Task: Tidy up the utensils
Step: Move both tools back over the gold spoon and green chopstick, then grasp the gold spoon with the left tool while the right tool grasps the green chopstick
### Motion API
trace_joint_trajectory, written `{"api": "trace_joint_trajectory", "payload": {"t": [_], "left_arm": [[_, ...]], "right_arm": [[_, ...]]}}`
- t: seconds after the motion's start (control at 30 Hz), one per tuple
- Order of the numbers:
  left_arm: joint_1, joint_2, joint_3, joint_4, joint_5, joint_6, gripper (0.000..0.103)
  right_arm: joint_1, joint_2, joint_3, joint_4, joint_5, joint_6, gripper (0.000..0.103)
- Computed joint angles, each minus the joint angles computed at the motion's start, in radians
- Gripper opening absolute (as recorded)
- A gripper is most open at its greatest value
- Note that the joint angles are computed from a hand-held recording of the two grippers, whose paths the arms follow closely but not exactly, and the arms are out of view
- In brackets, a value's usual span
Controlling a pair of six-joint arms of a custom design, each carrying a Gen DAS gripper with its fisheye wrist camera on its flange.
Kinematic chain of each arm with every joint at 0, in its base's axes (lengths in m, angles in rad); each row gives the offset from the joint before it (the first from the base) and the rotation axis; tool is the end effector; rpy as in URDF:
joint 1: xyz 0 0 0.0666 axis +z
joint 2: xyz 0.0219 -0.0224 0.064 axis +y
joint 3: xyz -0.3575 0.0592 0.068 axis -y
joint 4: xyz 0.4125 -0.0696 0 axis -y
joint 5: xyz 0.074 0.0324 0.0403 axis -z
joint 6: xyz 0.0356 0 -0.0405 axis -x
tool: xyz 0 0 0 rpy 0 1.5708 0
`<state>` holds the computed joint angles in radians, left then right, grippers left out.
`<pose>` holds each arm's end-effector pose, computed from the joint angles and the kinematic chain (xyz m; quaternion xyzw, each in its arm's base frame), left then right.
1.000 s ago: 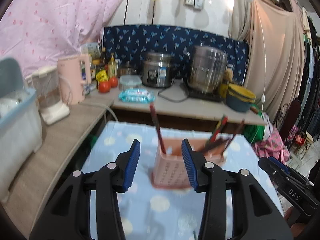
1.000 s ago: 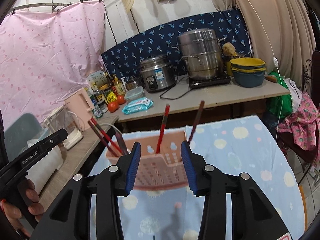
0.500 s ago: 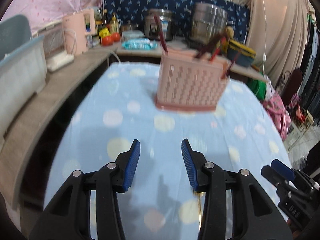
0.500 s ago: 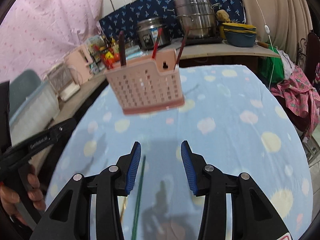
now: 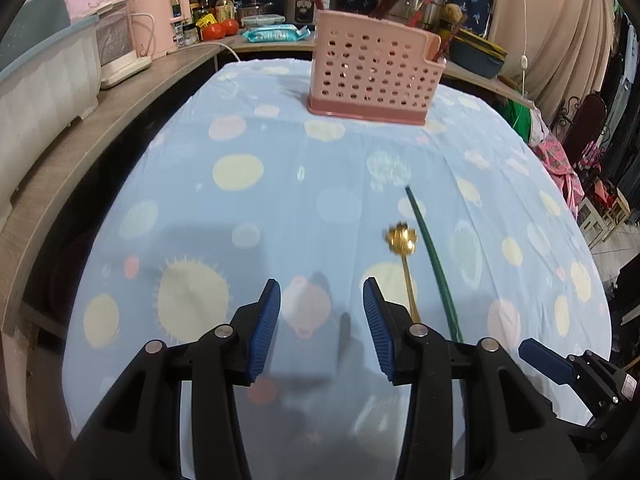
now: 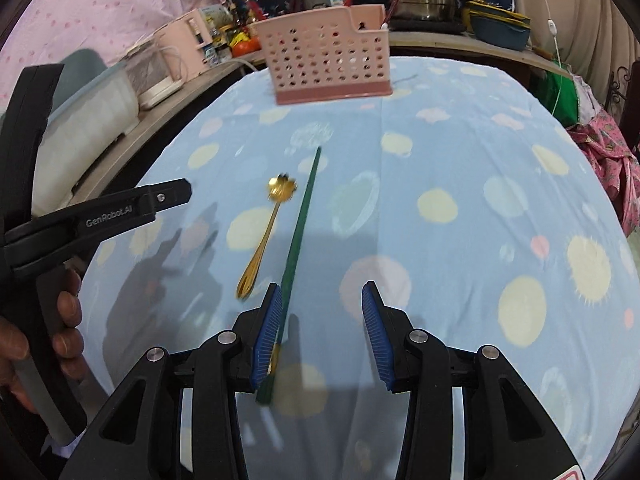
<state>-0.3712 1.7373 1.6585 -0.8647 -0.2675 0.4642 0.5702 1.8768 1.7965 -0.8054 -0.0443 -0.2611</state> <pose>0.5837 -0.2175 0.3516 -0.0849 0.9398 -0.0081 0.3309 0.5674 0.3652 0.3330 -0.1523 0.9293 0.1547 0.2988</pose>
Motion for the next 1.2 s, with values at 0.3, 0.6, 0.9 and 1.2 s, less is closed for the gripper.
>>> {"api": "trace_joint_trajectory", "payload": {"t": [0.3,0.6,0.9,1.2], "left_arm": [[-0.020,-0.029,-0.064,-0.016,0.007,0.020,0.042],[-0.032,-0.027,-0.065,-0.018,0.009,0.012,0.049],[-0.044,-0.008,-0.046,-0.015,0.025,-0.007,0.056],[-0.060,0.035,0.003,-0.014,0.078,-0.022,0.057]], "right_arm": [[0.030,-0.018,-0.053,0.000,-0.018,0.029,0.034],[0.037,-0.024,-0.073,0.010,0.023,0.049,0.014],[0.020,-0.037,-0.096,0.027,0.037,0.012,0.007],[0.000,-0.047,-0.110,0.037,0.027,-0.046,0.007]]}}
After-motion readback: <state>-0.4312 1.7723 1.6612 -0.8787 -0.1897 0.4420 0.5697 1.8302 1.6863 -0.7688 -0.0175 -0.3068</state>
